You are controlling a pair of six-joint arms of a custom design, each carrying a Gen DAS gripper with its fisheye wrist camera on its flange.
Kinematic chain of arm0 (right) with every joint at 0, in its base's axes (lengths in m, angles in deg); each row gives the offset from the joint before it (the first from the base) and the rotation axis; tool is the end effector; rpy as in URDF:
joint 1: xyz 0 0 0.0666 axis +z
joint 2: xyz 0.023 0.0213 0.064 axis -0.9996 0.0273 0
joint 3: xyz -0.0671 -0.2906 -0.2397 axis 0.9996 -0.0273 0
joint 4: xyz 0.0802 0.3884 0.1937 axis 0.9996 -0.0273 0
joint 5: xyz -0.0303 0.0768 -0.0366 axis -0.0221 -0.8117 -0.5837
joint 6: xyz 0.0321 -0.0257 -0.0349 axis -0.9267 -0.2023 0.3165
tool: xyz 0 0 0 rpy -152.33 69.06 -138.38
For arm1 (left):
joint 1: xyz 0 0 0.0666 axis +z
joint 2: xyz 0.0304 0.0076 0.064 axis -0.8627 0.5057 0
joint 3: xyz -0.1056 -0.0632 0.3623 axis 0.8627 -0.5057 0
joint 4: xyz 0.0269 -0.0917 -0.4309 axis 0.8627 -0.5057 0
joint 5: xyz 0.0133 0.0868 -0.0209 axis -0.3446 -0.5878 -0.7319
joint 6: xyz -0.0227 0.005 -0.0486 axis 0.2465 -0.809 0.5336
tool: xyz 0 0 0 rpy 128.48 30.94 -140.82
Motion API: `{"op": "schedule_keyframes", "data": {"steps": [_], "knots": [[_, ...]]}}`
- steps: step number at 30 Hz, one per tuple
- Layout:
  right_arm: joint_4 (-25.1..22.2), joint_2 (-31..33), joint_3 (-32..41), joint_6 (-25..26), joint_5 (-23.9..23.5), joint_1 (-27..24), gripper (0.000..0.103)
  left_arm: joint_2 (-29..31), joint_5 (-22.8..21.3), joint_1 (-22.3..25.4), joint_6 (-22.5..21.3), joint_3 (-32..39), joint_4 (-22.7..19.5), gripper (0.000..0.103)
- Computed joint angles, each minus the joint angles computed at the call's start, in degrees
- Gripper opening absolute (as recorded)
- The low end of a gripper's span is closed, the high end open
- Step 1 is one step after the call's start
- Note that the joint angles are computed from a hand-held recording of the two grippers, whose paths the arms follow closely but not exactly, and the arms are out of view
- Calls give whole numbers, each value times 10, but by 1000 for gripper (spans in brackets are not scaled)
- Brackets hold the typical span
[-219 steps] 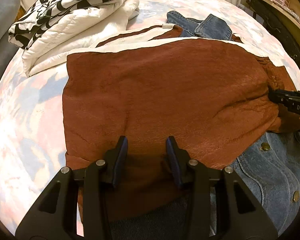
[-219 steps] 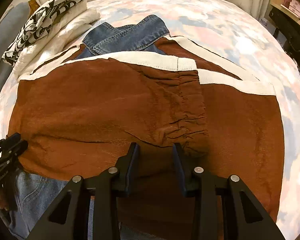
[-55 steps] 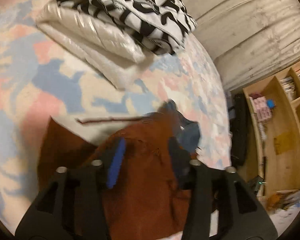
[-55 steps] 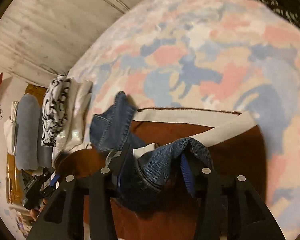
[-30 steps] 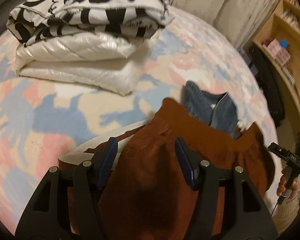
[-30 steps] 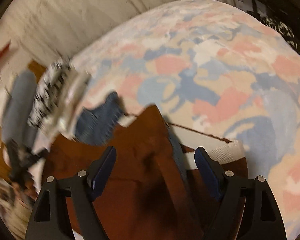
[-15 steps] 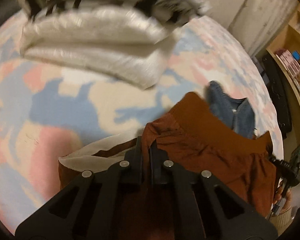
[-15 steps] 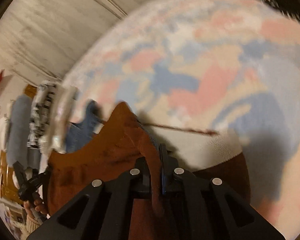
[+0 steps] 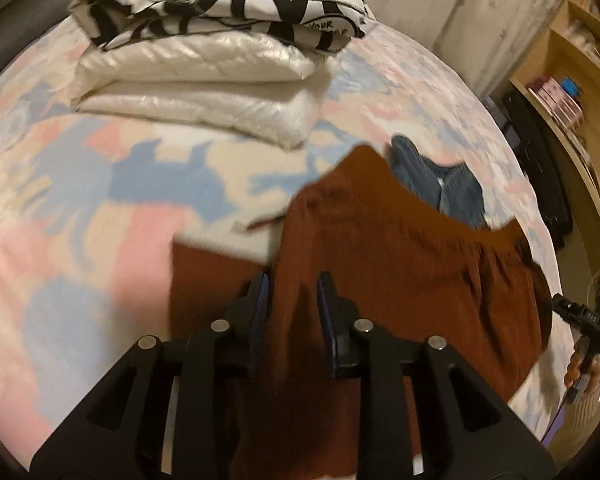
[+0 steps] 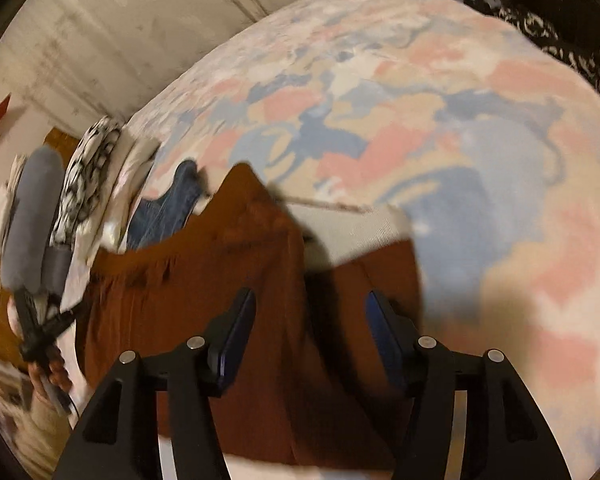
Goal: Fold large clothes
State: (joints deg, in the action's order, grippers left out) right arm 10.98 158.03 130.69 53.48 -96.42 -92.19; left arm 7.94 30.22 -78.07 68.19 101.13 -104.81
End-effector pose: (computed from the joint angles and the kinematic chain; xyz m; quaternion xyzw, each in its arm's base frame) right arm 0.6734 -0.0272 0.3558 -0.1072 0.9485 0.2260 0.1943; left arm 0.4399 -0.1418 0.3739 -0.2450 0.9183 -0.1033 0.2934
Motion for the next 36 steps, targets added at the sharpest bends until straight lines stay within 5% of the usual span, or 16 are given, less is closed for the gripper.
{"op": "schedule_keyframes", "data": {"steps": [9,11,13,16,19,23,36], "knots": [[23,-91,-146,134,-4,-42,58,-89,-13,-43,18,-98,10,22],[33,-98,-169,147,1,-44,45,-84,-23,-48,19,-99,9,19],[40,-101,-178,144,-7,-44,24,-71,-39,-54,16,-89,4,13],[107,-141,-218,126,38,-32,13,-51,-81,-68,10,-62,-26,11],[163,-176,-247,109,83,-21,10,-47,-108,-79,-1,-50,-43,11],[155,-171,-251,116,145,-13,8,-46,-98,-76,-9,-56,-43,11],[117,-148,-223,67,145,-24,15,-77,-102,-78,0,-70,-33,13]]}}
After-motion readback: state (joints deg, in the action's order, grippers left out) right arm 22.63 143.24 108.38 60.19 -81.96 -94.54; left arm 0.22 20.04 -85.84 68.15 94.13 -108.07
